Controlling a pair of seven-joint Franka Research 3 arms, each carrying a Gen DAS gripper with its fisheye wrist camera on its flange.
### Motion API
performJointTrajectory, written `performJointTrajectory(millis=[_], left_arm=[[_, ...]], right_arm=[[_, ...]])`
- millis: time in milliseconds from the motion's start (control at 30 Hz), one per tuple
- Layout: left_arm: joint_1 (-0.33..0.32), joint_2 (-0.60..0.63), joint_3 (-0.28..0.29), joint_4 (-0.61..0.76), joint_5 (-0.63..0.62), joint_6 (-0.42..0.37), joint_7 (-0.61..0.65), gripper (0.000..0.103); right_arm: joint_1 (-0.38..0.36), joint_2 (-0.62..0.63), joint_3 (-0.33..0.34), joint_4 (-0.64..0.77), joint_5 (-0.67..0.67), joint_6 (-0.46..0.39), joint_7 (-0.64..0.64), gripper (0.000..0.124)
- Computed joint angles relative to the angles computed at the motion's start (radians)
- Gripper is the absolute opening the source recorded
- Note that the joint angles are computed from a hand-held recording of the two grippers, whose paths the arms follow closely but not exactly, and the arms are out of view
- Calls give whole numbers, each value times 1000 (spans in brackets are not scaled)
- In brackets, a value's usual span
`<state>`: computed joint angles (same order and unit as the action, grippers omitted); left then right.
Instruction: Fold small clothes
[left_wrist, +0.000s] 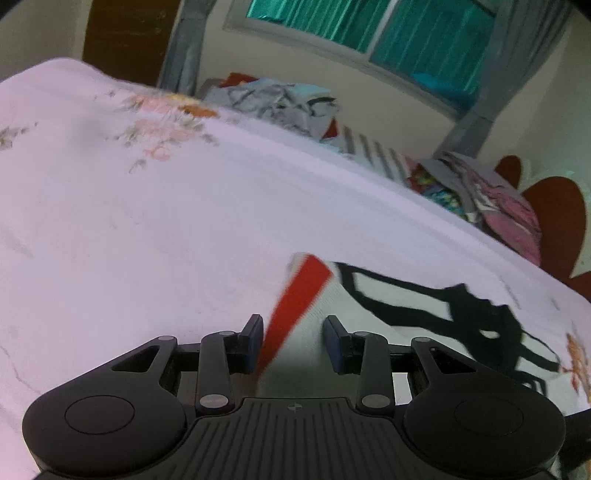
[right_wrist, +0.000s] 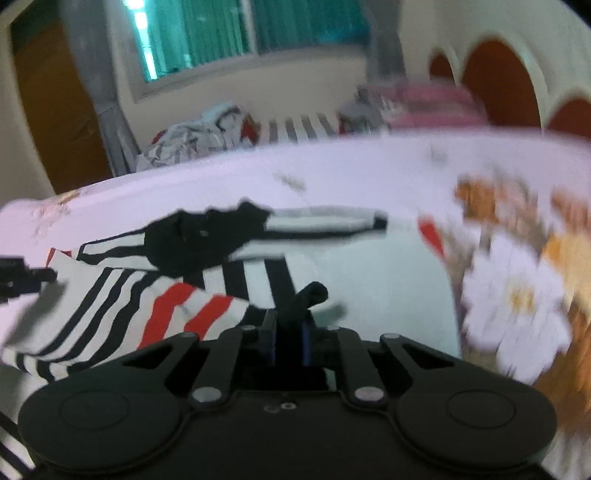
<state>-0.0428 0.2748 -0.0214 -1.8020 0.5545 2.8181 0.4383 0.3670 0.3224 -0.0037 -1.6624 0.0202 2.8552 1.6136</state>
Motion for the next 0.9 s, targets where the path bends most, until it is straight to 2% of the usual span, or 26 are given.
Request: performJointTrajectory(millis=[67, 167, 300, 367, 467, 600, 733, 833, 900], left_arm=[[-5, 12, 10, 3, 13, 7, -20, 35], [-14, 19, 23, 7, 53, 17, -30, 35], [-20, 14, 38, 11, 74, 22, -71, 35], [-26, 15, 45, 21, 108, 17, -87, 35], [-5, 42, 20, 59, 69, -16, -32, 35], [-15, 70, 27, 95, 69, -44, -27, 35], [-13, 78, 20, 115, 58, -69, 6, 36], [-14, 70, 18, 113, 55, -82, 23, 36], [-17, 60, 19, 107, 63, -88, 29, 36]], right_arm=[[39, 15, -52, 15, -82, 10, 43, 11], [20, 62, -40, 81, -68, -123, 57, 10], [-2, 54, -18, 71, -45, -114, 46, 11], [-12, 47, -12, 67, -20, -94, 58, 18], [-17, 35, -6, 51, -4, -28, 62, 24], [-14, 51, 8, 80, 14, -34, 31, 24], [-21, 74, 31, 113, 49, -81, -18, 24], [-17, 96, 21, 148, 51, -165, -20, 22], [-29, 91, 28, 136, 69, -161, -41, 21]])
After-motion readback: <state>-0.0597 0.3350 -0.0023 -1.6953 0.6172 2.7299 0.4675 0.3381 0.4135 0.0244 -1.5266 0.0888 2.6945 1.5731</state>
